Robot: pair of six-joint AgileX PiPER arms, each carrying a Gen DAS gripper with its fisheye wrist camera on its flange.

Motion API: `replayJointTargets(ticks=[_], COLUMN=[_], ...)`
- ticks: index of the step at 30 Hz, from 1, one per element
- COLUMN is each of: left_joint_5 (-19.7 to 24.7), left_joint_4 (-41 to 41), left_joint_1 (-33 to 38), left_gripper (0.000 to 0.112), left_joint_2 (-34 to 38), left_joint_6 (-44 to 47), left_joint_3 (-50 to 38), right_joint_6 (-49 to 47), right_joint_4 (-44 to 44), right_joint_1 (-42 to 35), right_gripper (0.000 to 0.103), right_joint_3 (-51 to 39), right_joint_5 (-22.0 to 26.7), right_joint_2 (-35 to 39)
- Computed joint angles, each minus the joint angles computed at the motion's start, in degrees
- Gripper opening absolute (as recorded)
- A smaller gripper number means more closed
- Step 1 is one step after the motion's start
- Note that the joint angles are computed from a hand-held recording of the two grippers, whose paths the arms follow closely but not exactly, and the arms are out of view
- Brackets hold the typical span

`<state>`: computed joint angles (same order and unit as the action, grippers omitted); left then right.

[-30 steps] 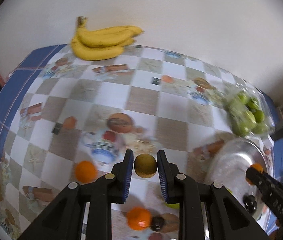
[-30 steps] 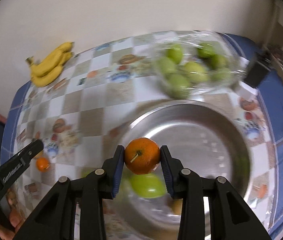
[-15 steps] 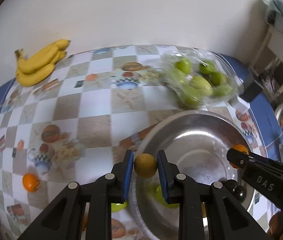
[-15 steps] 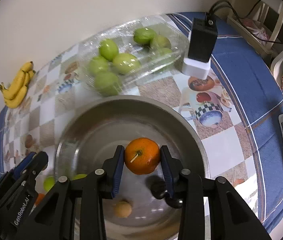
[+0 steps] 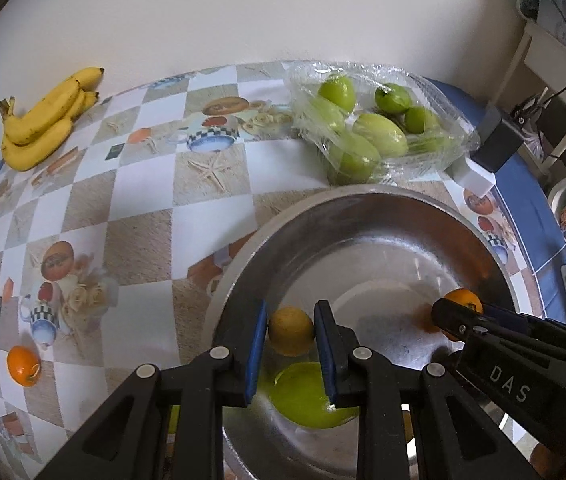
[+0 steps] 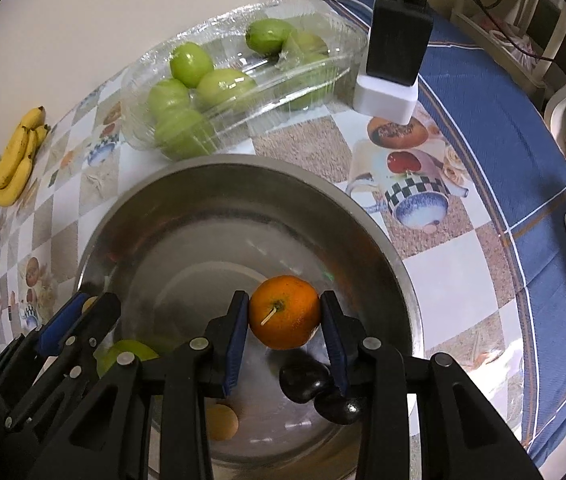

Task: Organize fruits
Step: 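Carry the orange and yellow fruit over the steel bowl with both tools, then open both tools to drop the orange and yellow fruit into the bowl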

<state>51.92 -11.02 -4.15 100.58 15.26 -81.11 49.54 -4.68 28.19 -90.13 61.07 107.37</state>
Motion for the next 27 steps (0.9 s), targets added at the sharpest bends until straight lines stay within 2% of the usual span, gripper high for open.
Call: replayJointTargets(ticks=[12,18,25,26,27], left_joint_5=[1.1,2.7,5.0,5.3,5.9], left_joint_4=[-0.3,-1.6,-1.7,-1.1,0.1], left_joint_1=[-0.2,0.3,2.3,2.5,2.9], left_gripper=[0.027,0.027,0.027,0.027,0.027], left_joint_2=[0.3,-0.2,-0.7,-0.5,-0.3], left_joint_6=[0.0,0.8,-0.4,-1.2,-2.7], left_joint_3=[-0.3,-1.7,-4.6,-5.0,-5.8], right_joint_6=[-0.3,-0.3,-0.2,-0.3,-0.3], right_joint_4=[-0.1,-0.5,-2.1,-2.2,-2.2], right_joint_1=[0.4,0.8,1.7,1.8,1.9], right_gripper=[0.038,0.043,0.044,0.047,0.059], right_joint_3=[-1.4,-3.6,-6.6,-6.8,-6.8], right_joint_5=[1.2,2.0,3.3,3.4,3.3], right_joint_2=[1.4,2.2,2.4,2.4,2.3])
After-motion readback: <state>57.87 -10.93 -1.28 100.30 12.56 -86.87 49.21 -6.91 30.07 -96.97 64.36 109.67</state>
